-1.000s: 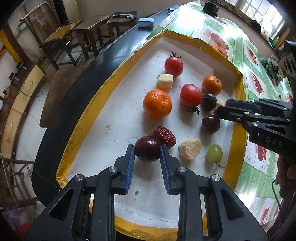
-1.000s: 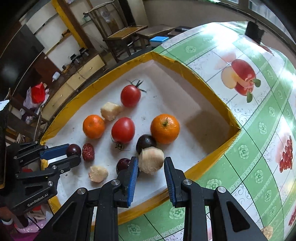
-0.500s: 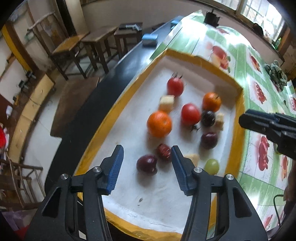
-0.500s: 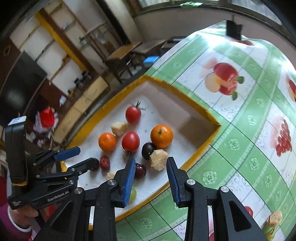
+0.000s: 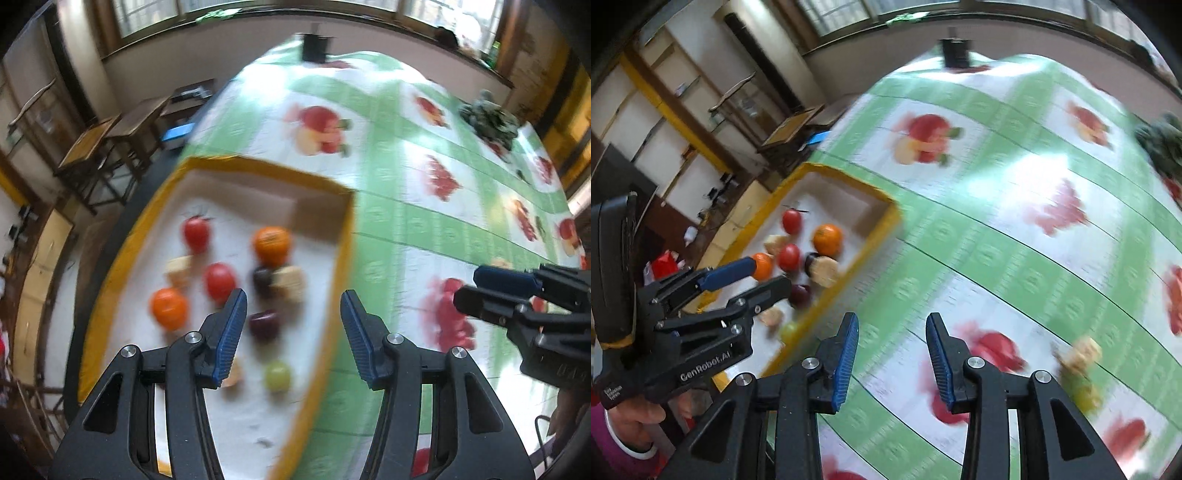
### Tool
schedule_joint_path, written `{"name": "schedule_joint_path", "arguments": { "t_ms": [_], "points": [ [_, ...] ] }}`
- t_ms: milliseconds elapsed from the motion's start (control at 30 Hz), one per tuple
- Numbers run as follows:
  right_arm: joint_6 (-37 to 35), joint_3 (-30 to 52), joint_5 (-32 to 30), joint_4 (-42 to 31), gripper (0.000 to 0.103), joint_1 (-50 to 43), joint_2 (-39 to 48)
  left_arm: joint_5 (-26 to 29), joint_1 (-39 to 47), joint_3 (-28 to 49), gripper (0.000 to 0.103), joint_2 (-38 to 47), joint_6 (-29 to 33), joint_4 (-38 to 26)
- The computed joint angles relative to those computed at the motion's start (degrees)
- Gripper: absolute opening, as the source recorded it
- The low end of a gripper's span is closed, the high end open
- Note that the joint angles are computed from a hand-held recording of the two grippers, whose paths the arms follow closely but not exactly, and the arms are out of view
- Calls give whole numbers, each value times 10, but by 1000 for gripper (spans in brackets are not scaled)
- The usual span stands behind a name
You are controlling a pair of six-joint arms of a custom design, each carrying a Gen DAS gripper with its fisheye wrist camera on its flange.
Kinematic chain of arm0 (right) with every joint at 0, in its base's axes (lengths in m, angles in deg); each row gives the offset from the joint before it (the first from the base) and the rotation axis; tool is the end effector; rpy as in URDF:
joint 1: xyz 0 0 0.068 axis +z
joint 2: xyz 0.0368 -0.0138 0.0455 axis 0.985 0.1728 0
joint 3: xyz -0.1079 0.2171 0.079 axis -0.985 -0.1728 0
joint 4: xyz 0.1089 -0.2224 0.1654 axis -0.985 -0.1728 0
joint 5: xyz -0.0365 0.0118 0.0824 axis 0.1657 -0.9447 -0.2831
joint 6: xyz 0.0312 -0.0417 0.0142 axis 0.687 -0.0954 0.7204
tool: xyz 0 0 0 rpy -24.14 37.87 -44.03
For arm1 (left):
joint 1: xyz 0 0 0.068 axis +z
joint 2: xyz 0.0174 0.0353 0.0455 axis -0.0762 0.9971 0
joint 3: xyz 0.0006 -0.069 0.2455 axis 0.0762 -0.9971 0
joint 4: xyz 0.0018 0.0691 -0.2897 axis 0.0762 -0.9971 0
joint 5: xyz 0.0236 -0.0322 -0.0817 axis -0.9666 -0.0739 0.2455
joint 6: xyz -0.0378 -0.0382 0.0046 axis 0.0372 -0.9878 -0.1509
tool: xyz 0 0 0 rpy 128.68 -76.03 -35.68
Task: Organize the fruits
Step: 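Move both open tools back to the bread cube and stemmed green grape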
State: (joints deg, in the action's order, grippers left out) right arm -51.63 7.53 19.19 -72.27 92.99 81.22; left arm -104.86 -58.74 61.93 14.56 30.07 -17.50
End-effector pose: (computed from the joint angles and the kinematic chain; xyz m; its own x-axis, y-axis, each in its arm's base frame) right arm 0.3093 0.0848 0.0715 -0.8294 -0.4118 -0.3775 -0.5259 0.8036 0.2788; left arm 0.2003 -0.2550 0.0586 -0.8767 -0.0871 -0.4731 -0.0930 0.9956 -0.0109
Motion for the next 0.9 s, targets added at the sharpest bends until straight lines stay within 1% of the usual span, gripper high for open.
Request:
{"name": "schedule_joint_path", "arguments": {
  "t_ms": [67,233,433,667,767,900],
  "points": [
    [-11,-16,1,-8,37,-29,-19,1,-9,34,53,27,11,1],
    [-43,-50,-1,-29,38,-111,-64,4,-34,137,53,106,34,-18],
    [-104,-67,-8,-63,38,-215,-87,13,-54,241,53,181,55,-46],
    [-161,-53,-12,-88,39,-316,-65,25,-73,349,53,256,69,-81],
    [-186,-45,-9,-98,39,-346,-55,33,-78,386,53,282,70,-90],
    [-212,-31,-10,-110,39,-378,-35,52,-79,413,53,302,78,-86]
  ]
}}
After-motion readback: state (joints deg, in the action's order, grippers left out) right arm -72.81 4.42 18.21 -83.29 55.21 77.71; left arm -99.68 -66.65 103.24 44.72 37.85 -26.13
